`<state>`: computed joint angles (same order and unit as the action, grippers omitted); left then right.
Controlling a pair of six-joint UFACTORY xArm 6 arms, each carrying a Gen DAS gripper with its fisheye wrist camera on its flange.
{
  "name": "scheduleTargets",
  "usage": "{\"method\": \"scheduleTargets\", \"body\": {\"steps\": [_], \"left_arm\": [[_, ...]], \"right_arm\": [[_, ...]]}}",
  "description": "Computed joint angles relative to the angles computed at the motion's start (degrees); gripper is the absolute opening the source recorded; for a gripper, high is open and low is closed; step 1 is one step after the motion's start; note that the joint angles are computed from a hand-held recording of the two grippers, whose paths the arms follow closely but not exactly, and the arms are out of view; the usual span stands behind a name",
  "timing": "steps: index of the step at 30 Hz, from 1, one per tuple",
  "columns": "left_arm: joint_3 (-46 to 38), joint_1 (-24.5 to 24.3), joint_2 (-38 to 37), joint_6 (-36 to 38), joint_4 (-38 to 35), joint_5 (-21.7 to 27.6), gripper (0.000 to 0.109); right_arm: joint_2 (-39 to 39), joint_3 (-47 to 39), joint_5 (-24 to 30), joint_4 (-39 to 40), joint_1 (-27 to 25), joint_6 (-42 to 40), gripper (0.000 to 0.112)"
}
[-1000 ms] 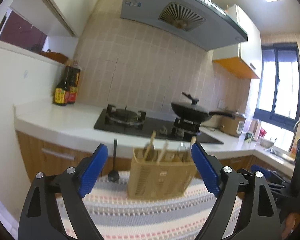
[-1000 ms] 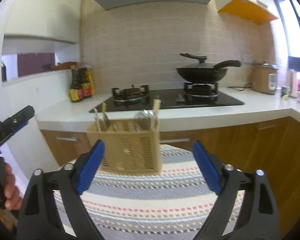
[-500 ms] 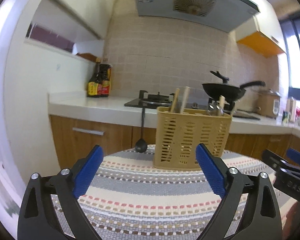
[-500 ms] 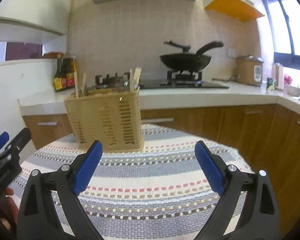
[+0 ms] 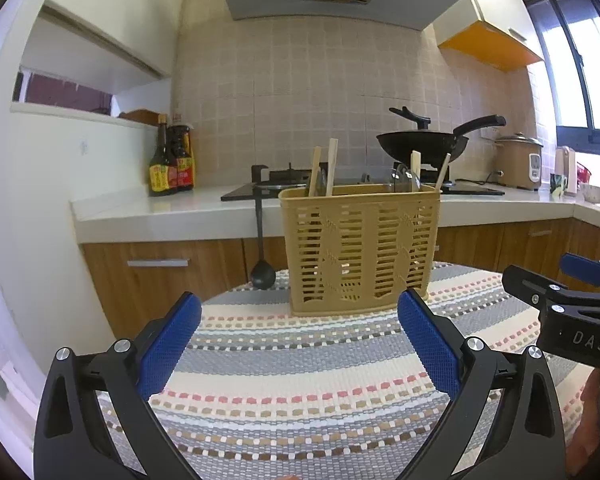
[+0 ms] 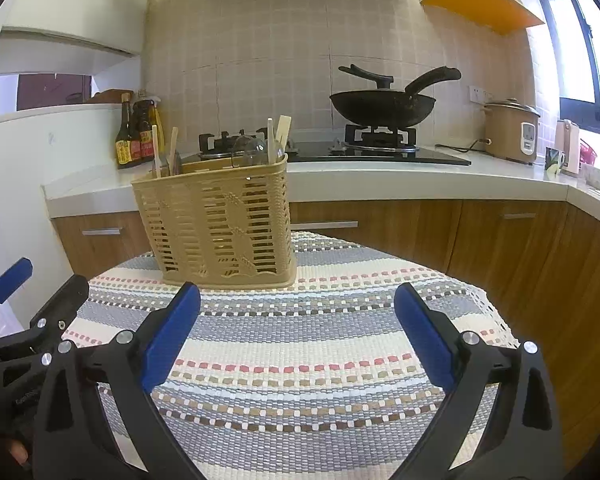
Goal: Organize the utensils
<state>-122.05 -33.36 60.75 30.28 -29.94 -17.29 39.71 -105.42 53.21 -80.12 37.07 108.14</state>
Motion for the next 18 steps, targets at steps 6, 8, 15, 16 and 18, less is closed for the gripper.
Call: {"method": "scheduleTargets", "body": {"steps": [6,8,15,16,18], "left_arm": [[0.65,0.0,-0.43,-0.98,1.95,0.21,0.095],[0.57,-0.02,-0.37,-1.04,1.95,0.05,0.095],[-0.11,-0.3,-0.13,1.47,-0.98,0.32,0.095],[-0.22,-0.37,-0.09,1.92,-1.53,0.3,0.095],[0.14,-0.33,-0.25,1.6,-1.21,0.19,0.095]], "right_arm": [[-0.56,0.8,-0.02,-0.88,0.22,0.79,0.093],[-0.8,1.15,0.33,-1.29,0.42,1.08,0.093],[-1.48,2.21,-0.43,-0.96,0.17,1.98,0.093],[-1.57,2.33,-0.61,-0.92,0.1,2.1,0.093],[-1.68,2.48,-0.59,-0.95,0.08,2.31,0.093]]}}
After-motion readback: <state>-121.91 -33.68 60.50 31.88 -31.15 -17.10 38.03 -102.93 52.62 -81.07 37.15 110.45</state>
